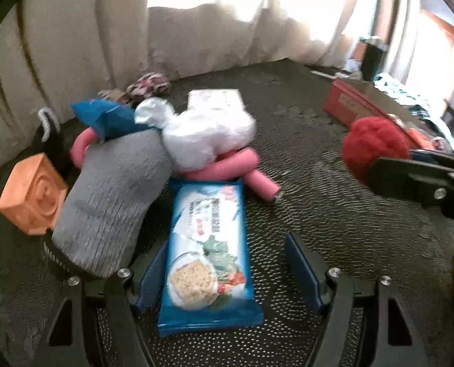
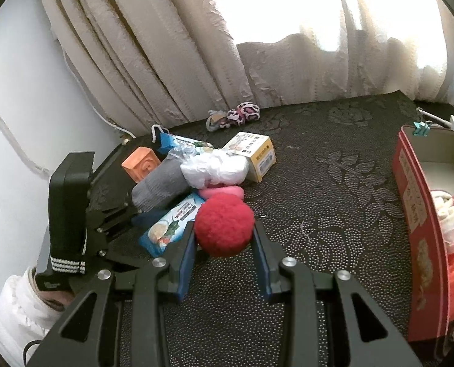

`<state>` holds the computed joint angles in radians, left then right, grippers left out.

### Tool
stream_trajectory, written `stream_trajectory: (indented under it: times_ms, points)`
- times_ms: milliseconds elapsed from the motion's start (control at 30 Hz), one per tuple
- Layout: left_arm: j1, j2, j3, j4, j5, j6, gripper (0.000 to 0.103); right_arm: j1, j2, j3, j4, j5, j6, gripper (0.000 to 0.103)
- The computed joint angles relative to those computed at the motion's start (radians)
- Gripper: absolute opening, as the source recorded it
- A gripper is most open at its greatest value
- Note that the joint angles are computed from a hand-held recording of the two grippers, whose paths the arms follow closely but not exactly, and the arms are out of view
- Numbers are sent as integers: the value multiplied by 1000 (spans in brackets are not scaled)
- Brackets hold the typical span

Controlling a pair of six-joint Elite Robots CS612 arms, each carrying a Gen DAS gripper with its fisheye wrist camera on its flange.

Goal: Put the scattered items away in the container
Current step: 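Grasp the blue snack packet with the left tool while the right tool carries the pompom to the box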

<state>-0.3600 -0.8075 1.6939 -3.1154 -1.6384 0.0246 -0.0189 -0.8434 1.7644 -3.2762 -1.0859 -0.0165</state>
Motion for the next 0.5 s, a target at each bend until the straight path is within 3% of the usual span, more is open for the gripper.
stream_trajectory:
  times_ms: [167, 233, 300, 500]
  points:
    - [-20, -7, 8, 7, 82, -77, 64, 1, -1, 2, -15, -13, 8, 38]
    - [-25, -9, 12, 3, 114, -111, 47, 1, -2, 5, -26, -20, 10, 38]
    - [-24, -11, 15, 2, 126, -151, 42, 1, -4, 8, -38, -24, 11, 38]
    - [-32, -14, 30, -25, 161, -207, 42, 0, -9, 17, -75, -42, 23, 38]
